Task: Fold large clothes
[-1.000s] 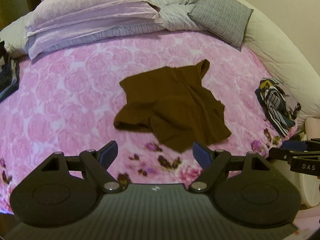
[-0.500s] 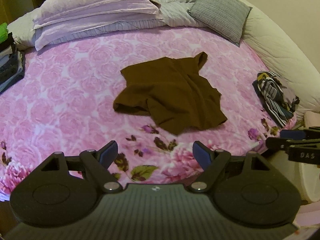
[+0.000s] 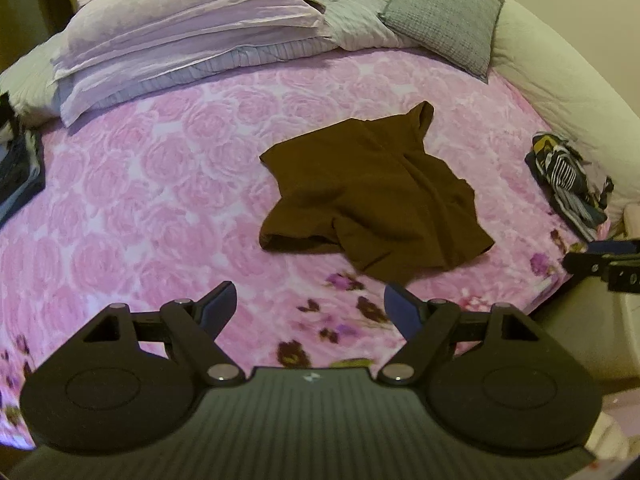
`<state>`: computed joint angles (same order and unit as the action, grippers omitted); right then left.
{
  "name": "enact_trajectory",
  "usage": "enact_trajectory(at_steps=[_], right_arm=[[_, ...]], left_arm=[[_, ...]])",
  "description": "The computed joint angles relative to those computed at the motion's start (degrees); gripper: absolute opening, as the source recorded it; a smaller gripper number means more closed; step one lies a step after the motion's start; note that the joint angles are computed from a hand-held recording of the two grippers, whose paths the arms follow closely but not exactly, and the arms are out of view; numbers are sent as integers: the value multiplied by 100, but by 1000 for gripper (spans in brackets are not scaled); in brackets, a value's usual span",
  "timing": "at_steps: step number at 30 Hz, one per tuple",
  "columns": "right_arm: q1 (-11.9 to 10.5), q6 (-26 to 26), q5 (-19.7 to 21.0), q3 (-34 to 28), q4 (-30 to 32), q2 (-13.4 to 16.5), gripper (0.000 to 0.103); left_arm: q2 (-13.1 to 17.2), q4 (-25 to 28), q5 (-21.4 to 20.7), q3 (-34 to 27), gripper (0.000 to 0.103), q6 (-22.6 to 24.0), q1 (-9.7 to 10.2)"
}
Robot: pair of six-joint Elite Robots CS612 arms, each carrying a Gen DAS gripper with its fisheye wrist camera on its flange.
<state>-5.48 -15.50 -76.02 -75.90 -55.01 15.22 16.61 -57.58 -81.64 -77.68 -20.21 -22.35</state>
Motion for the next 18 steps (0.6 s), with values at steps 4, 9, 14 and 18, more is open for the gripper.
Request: enact_trajectory(at_steps=[4,9,14,18], right_arm=[[54,342,-378,-46,-172,95,51],[70,560,-826,-205,-34,231,51],[4,730,-992,-296,58,364,51],[-32,252,-1102,-393,-198,567,51]], left_arm=[[86,-138,-195,69,77,478,126],[215,-233,-278,156,75,988,193],[357,-497,-446,257,74,1203,227],[418,-655,-345,449,71,1226,238]])
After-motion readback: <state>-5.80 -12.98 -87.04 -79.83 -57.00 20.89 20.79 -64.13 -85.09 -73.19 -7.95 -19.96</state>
